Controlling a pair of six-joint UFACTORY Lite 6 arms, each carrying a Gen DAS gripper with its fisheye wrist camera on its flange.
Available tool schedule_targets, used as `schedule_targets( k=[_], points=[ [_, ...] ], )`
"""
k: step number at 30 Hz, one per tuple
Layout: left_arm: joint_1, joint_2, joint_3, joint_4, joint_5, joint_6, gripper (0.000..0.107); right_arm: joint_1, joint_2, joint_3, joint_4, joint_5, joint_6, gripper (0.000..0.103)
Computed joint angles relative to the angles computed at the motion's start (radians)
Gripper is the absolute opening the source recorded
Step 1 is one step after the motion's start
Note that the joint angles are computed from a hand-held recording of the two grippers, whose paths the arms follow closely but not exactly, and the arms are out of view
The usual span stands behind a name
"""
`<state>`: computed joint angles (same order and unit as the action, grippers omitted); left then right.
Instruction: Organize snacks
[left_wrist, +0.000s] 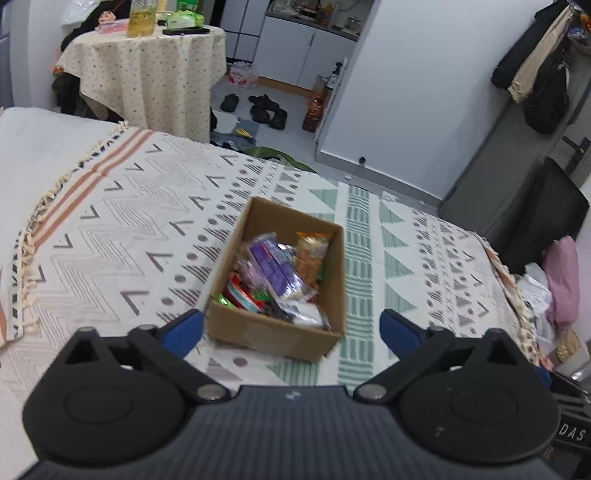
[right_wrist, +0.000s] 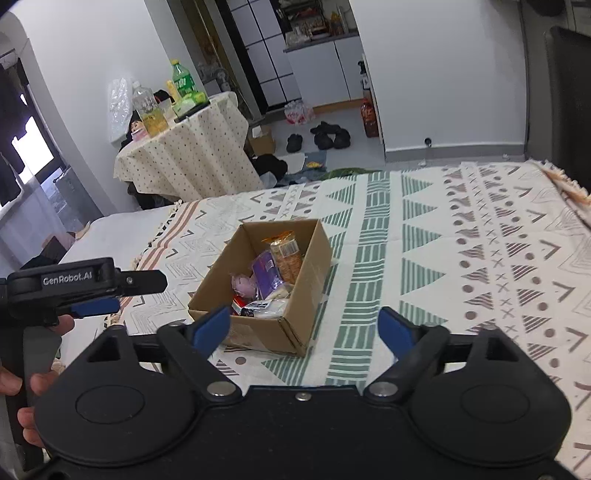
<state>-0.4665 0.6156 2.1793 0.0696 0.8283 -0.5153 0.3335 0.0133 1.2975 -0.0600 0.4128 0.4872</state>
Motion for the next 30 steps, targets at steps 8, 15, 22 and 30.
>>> schedule_targets(
  k=[8,15,22,30],
  points=[
    [-0.078,-0.168,-0.165,0.069,-0.033,-0.02,0.103,0.017,-0.171,-0.099,-0.087,0.061,0.062,0.103],
    [-0.164,-0.345,-0.333,0.179,-0.042,-0.08,0.103,0.069,-0.327,-0.157,-0.197,0.152,0.166,0.103],
    [-0.26,-0.525,-0.513,0.285,-0.032,-0.164,0.103,0.217,-0.477,-0.221,-0.421,0.276,0.413,0.103],
    [-0.349,-0.678,-0.643,0.368,-0.01,-0.214,0.103,0.466,-0.619,-0.292,-0.673,0.463,0.732,0.103]
  ],
)
